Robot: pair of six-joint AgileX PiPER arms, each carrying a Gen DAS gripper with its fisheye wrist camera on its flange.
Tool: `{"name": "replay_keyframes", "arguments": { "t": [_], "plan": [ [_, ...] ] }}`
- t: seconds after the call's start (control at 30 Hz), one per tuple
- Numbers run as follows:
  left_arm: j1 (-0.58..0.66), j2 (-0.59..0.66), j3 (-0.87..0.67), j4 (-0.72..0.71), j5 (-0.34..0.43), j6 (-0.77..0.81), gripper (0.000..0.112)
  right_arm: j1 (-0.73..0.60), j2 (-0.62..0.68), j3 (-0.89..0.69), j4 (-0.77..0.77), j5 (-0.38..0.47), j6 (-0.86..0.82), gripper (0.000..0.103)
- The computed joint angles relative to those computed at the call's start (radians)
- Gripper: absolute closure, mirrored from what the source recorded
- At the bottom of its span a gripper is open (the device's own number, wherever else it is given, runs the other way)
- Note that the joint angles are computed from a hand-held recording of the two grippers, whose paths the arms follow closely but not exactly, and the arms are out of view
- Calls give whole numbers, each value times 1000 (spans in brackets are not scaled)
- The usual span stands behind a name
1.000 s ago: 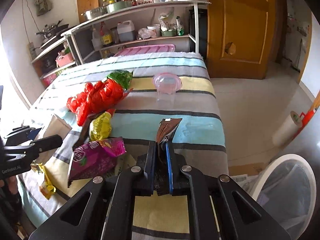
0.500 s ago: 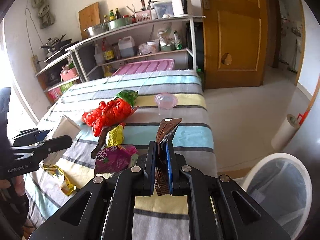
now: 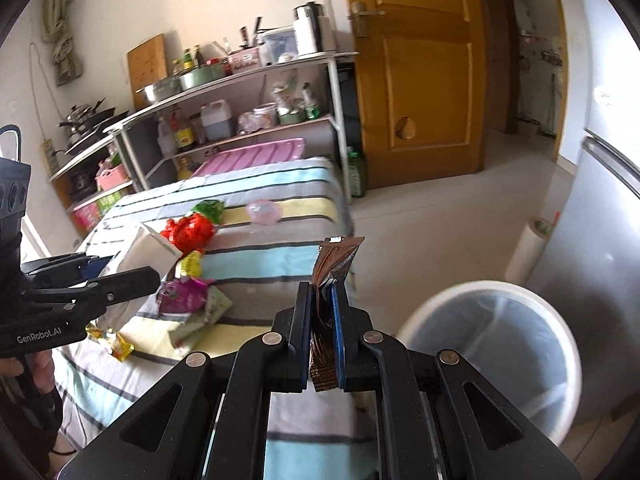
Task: Collect trash
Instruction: 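Carry the paper bag and brown wrapper to the bin and release both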
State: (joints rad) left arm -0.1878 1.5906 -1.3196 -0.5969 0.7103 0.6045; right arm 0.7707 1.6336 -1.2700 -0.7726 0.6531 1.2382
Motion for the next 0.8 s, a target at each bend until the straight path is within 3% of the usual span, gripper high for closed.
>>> {"name": "replay_keyframes", "arguments": {
  "t": [0.23,0.43,0.8],
  "plan": [
    [-165,79,-81,53,-14,-89,72,-44,-148,179,-43,29,83,93],
    [-274,167,-166,83,5,-161,72,-118,-234,308,-16,2,86,93],
    [-408,349,-337,183,68,-307,71,-261,-228,444,65,-110,44,93]
  ]
}}
